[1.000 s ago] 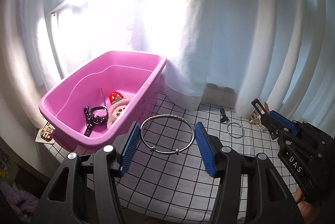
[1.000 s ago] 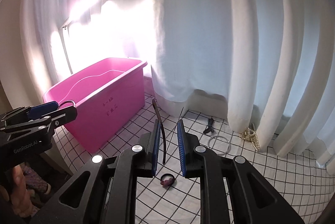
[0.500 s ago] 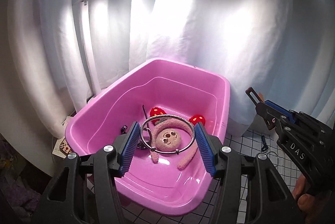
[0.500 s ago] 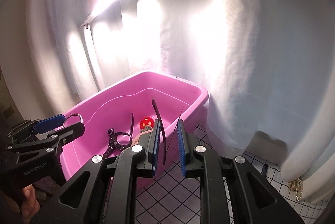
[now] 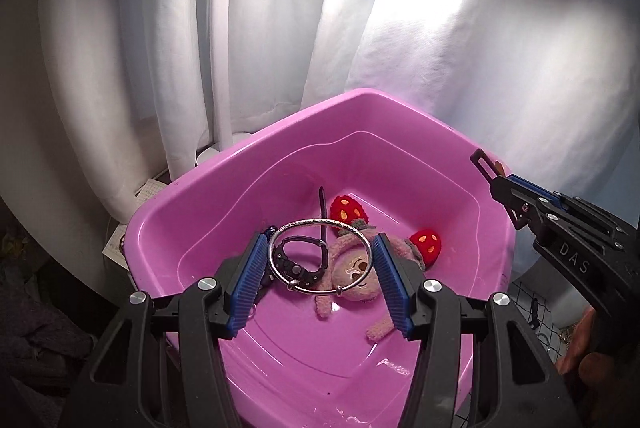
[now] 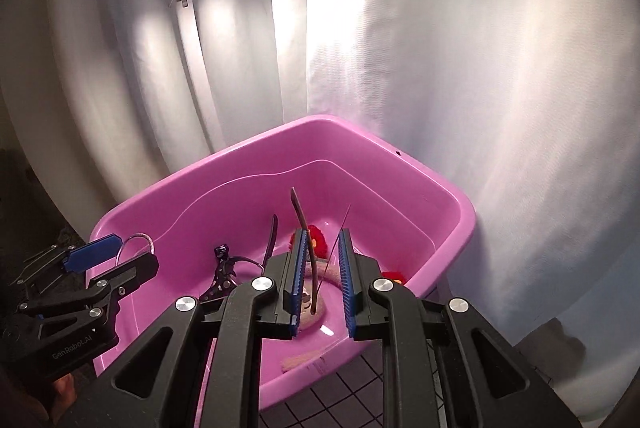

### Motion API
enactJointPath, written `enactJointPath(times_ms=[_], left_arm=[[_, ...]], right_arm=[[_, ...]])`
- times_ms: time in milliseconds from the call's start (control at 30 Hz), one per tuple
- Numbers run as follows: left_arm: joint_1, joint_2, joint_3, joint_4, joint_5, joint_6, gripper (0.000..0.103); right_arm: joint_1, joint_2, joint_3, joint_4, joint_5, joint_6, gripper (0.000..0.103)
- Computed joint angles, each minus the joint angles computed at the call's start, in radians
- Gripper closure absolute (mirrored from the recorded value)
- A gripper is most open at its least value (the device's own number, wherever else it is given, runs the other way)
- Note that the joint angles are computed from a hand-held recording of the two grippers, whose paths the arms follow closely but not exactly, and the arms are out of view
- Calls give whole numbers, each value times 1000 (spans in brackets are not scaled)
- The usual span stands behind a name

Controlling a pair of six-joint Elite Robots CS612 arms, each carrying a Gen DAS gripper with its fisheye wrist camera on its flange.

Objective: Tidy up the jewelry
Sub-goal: 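Carry the bangle and hairpin into the pink tub and open both tools, then withdraw both tools from the tub back over the table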

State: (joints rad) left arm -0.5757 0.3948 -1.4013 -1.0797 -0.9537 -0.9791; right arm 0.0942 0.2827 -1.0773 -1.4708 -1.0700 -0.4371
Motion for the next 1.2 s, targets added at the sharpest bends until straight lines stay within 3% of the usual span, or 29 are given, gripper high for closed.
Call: enactJointPath(times_ms=[333,500,567,600,633,700,1000,1200], left_arm=[[44,-10,34,60,-139,-101,50],[54,-25,54,89,-159,-117,49],[54,-23,49,89,-162,-119,43],[55,-24,50,90,-159,-121,37],[55,-25,51,90,-156,-123,34],[55,-23,45,84,-155,-121,22],[53,-19,18,89,-146,-116,20],[46,-13,-12,88,-118,-104,18]], right_arm=[[27,-99,215,73,-49,-48,87],[38,-128,277,83,-95,-49,87],[40,-131,285,79,-106,-53,83],[41,-131,283,79,-112,-55,74],[41,-131,284,74,-115,-54,59],[41,-130,282,62,-108,-50,47],[46,-134,288,54,-125,-37,45],[46,-112,238,53,-115,-10,45]])
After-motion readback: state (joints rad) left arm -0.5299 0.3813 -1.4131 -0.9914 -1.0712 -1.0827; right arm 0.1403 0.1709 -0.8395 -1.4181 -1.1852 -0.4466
